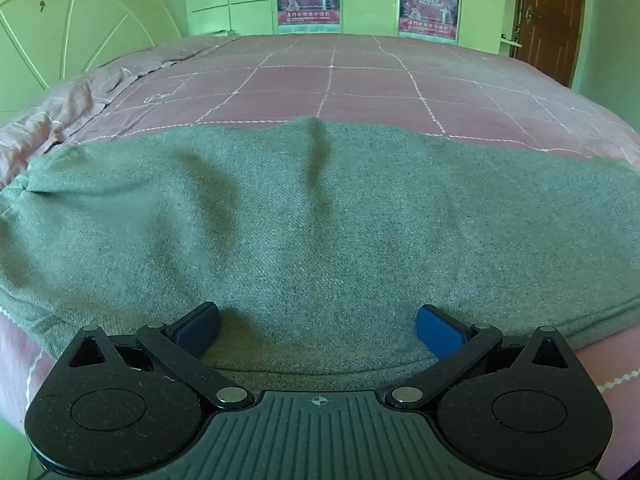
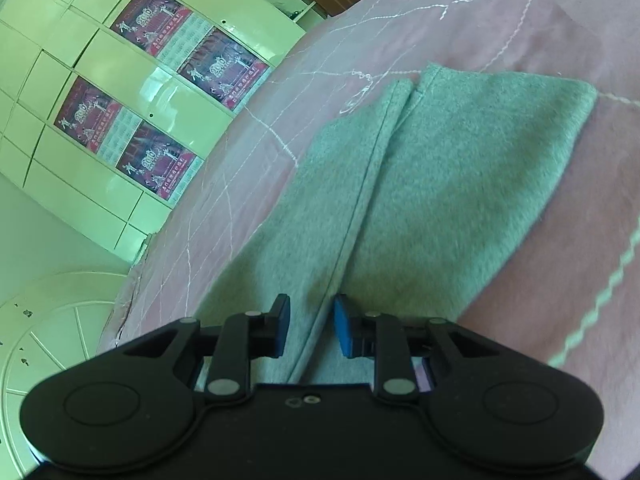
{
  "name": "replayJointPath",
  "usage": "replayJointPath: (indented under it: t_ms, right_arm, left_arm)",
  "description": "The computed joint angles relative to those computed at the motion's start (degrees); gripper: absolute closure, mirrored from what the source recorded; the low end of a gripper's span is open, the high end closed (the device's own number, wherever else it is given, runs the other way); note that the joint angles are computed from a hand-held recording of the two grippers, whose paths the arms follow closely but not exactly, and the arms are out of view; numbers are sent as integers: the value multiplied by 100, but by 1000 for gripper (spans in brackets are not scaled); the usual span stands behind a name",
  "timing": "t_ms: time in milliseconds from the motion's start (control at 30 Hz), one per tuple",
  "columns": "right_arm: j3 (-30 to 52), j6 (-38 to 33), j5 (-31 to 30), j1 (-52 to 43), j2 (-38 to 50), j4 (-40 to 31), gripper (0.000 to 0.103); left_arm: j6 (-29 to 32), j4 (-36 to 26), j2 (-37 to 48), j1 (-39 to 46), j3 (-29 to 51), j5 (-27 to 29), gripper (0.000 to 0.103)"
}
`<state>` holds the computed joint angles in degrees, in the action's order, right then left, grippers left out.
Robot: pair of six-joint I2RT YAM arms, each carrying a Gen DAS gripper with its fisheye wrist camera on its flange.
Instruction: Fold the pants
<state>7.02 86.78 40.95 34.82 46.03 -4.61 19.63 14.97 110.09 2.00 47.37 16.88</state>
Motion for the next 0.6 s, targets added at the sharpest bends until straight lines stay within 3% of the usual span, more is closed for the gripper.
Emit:
replayJointPath:
  t_ms: [67,100,167,233,300,367,467,600]
  right_arm:
    - [149,-301,-247,-246,28,-164,103]
    - [254,-399,-143,-166,-96,-403,103]
    - [435,-384,862,704,-628,-1019,103]
    - [840,599,1621,1630,-491,-2209,103]
    - [922,1691,1454,1995,-9,-2996,103]
    - [312,1783,870,1839,-327,-2415,103]
    - [-35,2318,1294,2042,-889,-2427,98]
    - [192,2724,1752,1963,-670,-2954,85]
  left_arm:
    - [73,-59,14,55,34,95,0]
    - [89,-68,13,63,35,113,0]
    - [111,-101,27,76,71,141,0]
    - [150,-115,69,112,123,194,0]
    - [150,-110,97,121,151,211,0]
    - [142,-99,121,109,168,197,0]
    - [201,-179,141,153,223,281,0]
    - [230,-169,181,188,253,339,0]
